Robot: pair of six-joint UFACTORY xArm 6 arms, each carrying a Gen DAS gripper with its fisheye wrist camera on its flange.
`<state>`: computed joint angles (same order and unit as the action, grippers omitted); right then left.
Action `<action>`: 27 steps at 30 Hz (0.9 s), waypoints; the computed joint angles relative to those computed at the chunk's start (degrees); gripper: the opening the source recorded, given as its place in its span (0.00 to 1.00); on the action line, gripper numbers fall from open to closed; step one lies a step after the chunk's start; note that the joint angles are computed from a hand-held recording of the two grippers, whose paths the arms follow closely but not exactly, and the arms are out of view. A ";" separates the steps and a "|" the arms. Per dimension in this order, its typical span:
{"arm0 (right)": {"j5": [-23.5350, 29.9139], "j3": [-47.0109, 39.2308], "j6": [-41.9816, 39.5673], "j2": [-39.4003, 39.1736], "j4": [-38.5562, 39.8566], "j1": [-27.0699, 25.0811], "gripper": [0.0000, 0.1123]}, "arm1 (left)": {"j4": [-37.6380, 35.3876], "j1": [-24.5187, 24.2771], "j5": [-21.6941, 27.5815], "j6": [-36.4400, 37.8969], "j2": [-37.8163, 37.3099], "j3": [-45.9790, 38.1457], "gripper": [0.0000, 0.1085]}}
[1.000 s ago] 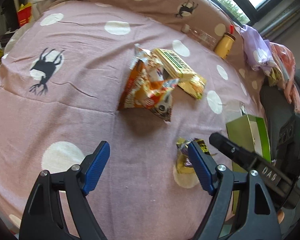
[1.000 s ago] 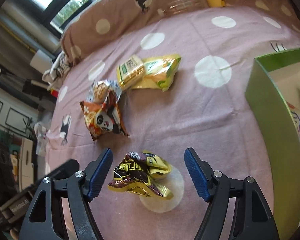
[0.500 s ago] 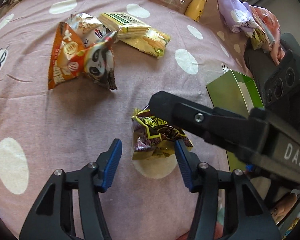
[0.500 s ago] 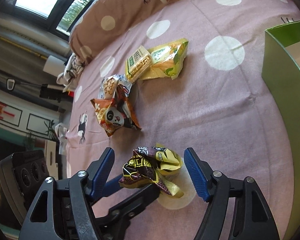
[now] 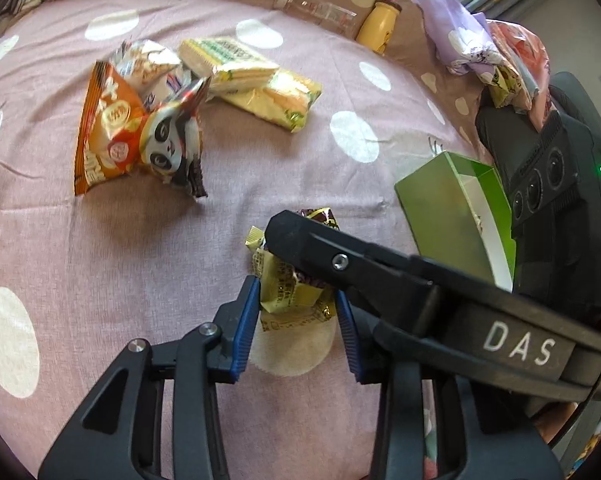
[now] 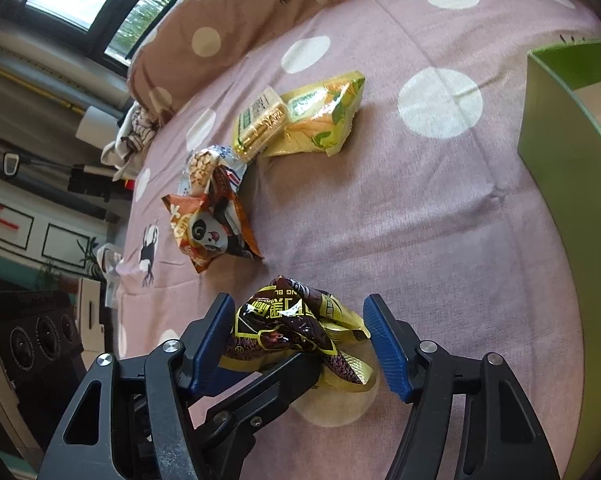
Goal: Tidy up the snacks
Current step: 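Lift the dark gold packet with the right gripper off the bed, then carry the dark gold packet with the right gripper over the green box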
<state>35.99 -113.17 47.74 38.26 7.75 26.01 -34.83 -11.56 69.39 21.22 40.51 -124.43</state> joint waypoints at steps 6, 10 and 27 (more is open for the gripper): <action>-4.41 3.36 2.28 -3.28 -5.47 0.61 0.62 | -1.65 -0.72 -6.10 4.00 -5.49 7.07 0.33; -7.35 5.77 4.96 -5.46 -9.77 0.87 0.62 | -3.25 -1.18 -9.89 6.90 -8.50 10.88 0.32; -13.66 17.91 23.98 -15.89 -31.24 -0.42 0.62 | -8.80 -4.09 -14.38 13.37 -11.67 13.57 0.31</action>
<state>22.33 -95.26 71.72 22.37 -23.49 25.59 -43.62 -15.64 55.01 34.59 28.84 -110.87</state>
